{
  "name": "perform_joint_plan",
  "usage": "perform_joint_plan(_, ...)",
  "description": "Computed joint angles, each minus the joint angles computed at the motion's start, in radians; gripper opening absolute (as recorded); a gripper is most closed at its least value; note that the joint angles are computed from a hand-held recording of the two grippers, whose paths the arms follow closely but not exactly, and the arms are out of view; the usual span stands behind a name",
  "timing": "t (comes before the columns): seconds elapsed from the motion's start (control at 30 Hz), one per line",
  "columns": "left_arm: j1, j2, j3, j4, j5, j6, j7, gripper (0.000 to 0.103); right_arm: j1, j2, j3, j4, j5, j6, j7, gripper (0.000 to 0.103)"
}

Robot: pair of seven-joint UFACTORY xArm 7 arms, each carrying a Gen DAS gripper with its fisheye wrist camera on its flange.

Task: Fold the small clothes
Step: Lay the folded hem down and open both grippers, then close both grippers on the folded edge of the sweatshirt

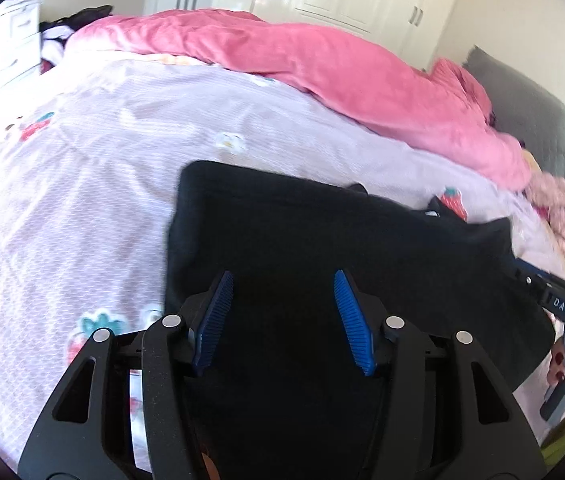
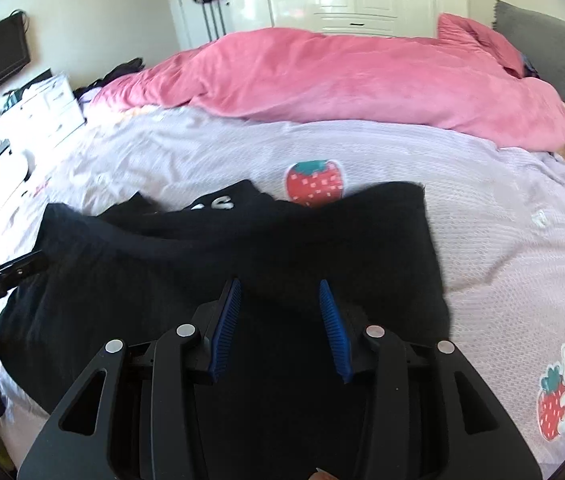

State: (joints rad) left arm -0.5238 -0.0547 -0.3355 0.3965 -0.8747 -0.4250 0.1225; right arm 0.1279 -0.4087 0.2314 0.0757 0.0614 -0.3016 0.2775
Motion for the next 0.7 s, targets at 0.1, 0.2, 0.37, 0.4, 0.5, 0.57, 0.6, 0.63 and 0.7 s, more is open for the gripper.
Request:
perform_joint_plan(0.1, 0.006, -0.041, 0.015, -0.038, 0.067, 0.003, -0.087, 0.049, -0.002, -0.023, -0.013, -0.019, 0.011, -0.014, 0.018, 0.046)
perform_joint_plan(0.2, 0.031, -0.082, -0.022, -0.071, 0.042, -0.003, -0.085, 0.052, -0.01, -0.058, -0.024, -0.038, 0.008, -0.001, 0.021, 0.051)
perform_joint_plan(0.37, 0.094, -0.139, -0.096, -0.112, -0.03, 0.006, -0.061, 0.057, -0.074, -0.163, 0.018, -0.087, 0.015, 0.043, 0.03, 0.061)
perform_joint_plan(0.4, 0.094, -0.157, -0.088, -0.128, -0.014, 0.015, -0.082, 0.057, -0.087, -0.19, 0.018, -0.101, 0.012, 0.052, 0.031, 0.062)
perform_joint_plan(0.5, 0.105, -0.19, -0.081, -0.16, 0.046, 0.031, -0.144, 0.057, -0.09, -0.259, -0.039, -0.136, -0.011, 0.089, 0.028, 0.065)
perform_joint_plan(0.57, 0.141, -0.19, -0.12, -0.159, 0.044, 0.032, -0.144, 0.057, -0.082, -0.28, -0.098, -0.152, -0.028, 0.103, 0.015, 0.065)
perform_joint_plan(0.6, 0.171, -0.186, -0.155, -0.152, 0.026, 0.036, -0.129, 0.057, -0.083, -0.284, -0.115, -0.156, -0.032, 0.107, 0.013, 0.065)
perform_joint_plan(0.63, 0.193, -0.176, -0.18, -0.147, 0.016, 0.035, -0.123, 0.057, -0.083, -0.28, -0.128, -0.158, -0.037, 0.106, 0.01, 0.065)
perform_joint_plan(0.7, 0.211, -0.158, -0.191, -0.14, 0.015, 0.042, -0.124, 0.057, -0.073, -0.261, -0.164, -0.158, -0.046, 0.094, -0.001, 0.065)
